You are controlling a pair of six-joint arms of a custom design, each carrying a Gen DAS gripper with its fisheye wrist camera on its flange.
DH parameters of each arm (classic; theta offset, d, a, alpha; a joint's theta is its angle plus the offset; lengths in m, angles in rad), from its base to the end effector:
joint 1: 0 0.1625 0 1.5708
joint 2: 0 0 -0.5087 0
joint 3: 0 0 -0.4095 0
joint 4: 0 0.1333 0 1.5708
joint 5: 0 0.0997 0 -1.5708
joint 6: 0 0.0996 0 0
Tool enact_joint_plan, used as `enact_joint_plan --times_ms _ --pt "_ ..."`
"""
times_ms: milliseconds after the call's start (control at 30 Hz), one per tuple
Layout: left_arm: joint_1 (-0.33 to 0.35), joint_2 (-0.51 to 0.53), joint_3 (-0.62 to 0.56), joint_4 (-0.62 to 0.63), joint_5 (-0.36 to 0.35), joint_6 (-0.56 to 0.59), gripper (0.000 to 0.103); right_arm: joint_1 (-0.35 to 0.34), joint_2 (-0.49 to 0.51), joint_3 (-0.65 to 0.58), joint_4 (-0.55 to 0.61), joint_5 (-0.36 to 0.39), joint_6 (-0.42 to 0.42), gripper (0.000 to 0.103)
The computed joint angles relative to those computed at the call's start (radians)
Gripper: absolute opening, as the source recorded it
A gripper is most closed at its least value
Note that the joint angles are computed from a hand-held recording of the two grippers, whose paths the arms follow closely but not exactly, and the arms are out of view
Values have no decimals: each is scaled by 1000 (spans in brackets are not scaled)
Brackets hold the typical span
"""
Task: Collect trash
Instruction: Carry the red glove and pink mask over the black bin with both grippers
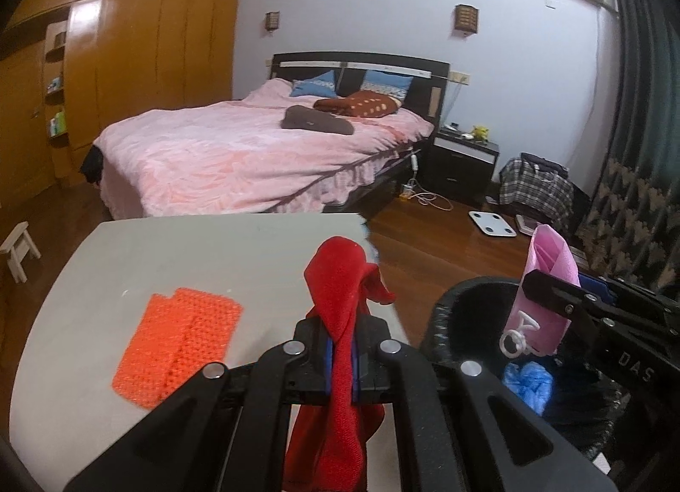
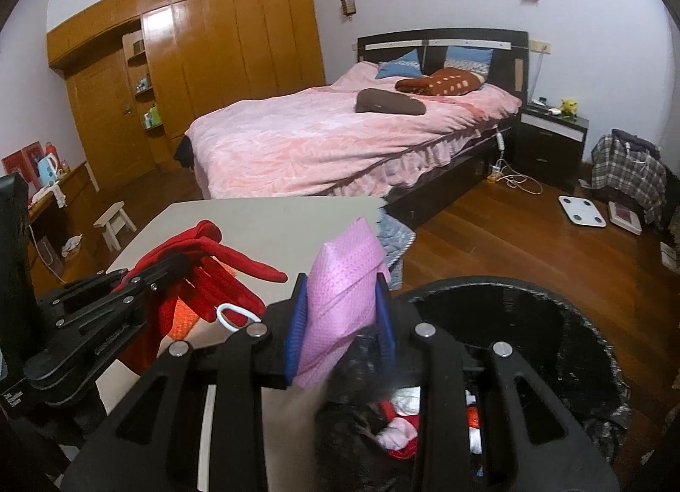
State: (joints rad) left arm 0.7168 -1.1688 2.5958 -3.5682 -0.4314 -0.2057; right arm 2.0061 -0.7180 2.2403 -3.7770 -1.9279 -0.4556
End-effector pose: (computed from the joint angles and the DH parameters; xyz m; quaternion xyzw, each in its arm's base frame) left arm -0.1275 -0.4079 0.2442 0.1135 0.8143 -0.4660 0.3269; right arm 0.3167 -0.4474 0.0788 0.3457 -0.8623 0.3283 0.1707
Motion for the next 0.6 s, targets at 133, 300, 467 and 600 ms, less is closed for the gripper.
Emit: enact_joint_plan --times_ms 133,300,467,600 --pt "-14 39 -24 -20 -29 17 6 -14 -25 18 -23 -16 -9 29" --pt "-24 88 -52 -58 -72 51 6 -39 -56 40 -55 -35 -17 29" --pt "-22 149 -95 -96 -133 99 6 -68 -85 61 -90 -58 -30 29" --pt "-14 187 -130 -109 -183 129 6 -96 -106 74 -112 -82 -44 29"
